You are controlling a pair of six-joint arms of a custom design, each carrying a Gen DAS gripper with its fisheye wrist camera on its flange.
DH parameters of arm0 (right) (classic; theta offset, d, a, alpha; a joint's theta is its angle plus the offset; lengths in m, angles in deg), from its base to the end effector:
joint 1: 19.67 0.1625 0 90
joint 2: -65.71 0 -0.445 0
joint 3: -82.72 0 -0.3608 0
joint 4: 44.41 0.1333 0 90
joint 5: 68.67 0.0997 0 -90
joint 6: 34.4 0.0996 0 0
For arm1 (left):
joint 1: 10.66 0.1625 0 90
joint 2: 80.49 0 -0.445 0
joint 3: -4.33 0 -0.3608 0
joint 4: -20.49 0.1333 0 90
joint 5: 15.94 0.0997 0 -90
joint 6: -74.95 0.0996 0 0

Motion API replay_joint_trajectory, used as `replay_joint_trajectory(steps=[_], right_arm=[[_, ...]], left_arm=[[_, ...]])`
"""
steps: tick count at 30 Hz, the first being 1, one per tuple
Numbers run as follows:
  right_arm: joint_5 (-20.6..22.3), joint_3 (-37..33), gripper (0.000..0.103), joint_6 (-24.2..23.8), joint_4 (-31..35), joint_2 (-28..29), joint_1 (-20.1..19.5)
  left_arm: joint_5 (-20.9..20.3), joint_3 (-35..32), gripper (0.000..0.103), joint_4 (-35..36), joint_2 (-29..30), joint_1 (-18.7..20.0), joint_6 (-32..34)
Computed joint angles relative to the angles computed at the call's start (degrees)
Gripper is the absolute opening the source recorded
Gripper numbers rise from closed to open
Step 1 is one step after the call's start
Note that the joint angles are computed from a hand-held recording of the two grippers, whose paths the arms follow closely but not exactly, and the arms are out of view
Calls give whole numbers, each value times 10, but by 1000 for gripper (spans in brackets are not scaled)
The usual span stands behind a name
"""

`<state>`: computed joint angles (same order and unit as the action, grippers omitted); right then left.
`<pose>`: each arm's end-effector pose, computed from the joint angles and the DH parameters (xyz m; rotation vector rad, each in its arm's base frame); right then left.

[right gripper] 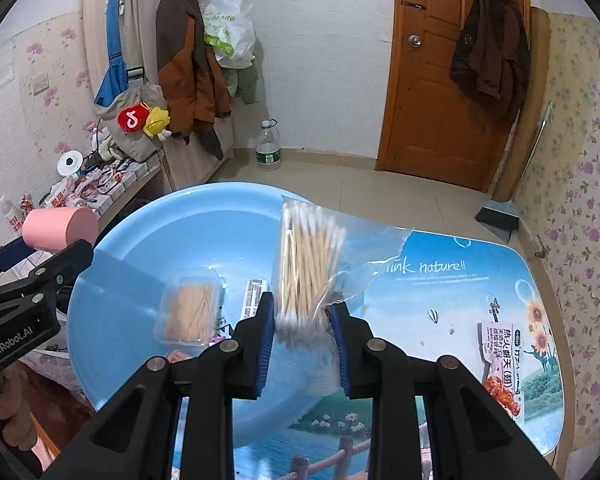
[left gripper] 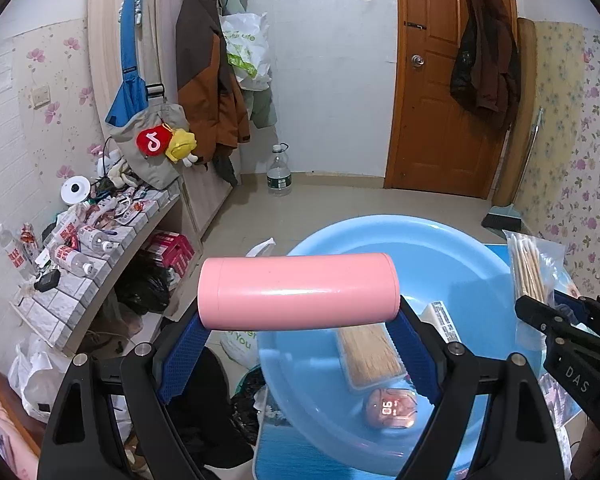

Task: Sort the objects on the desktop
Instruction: 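Lift the pink case with the left tool while the right tool carries the swab bag toward the basin, then lower the pink case into the blue basin and open the left tool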

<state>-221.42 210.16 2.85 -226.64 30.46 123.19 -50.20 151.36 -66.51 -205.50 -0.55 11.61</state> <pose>0.3852 -0.2356 0.0133 0.2974 -2.1728 0.9471 -0.1057 -0.2379 0.2987 0.5882 2.2003 -0.9768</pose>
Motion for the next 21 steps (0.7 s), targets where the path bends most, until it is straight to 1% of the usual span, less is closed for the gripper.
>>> replay_joint_trajectory(steps=[4, 7, 8, 9, 13, 18, 21], right_arm=[[-4, -4, 27, -6, -3, 3, -2], [-1, -7, 27, -9, -2, 4, -4], [1, -6, 27, 6, 12, 4, 2], [4, -1, 27, 8, 12, 3, 4], [10, -4, 27, 2, 10, 7, 4], [12, -7, 27, -4, 5, 9, 5], [11, -3, 27, -3, 5, 3, 9]], left_arm=[[2, 1, 86, -5, -1, 1, 3], [2, 6, 86, -27, 2, 7, 18], [1, 8, 86, -36, 4, 10, 25], [0, 10, 86, -47, 6, 14, 33], [-5, 16, 86, -65, 13, 16, 42], [-11, 14, 86, -49, 10, 4, 31], [-20, 11, 86, -10, -4, -23, 2]])
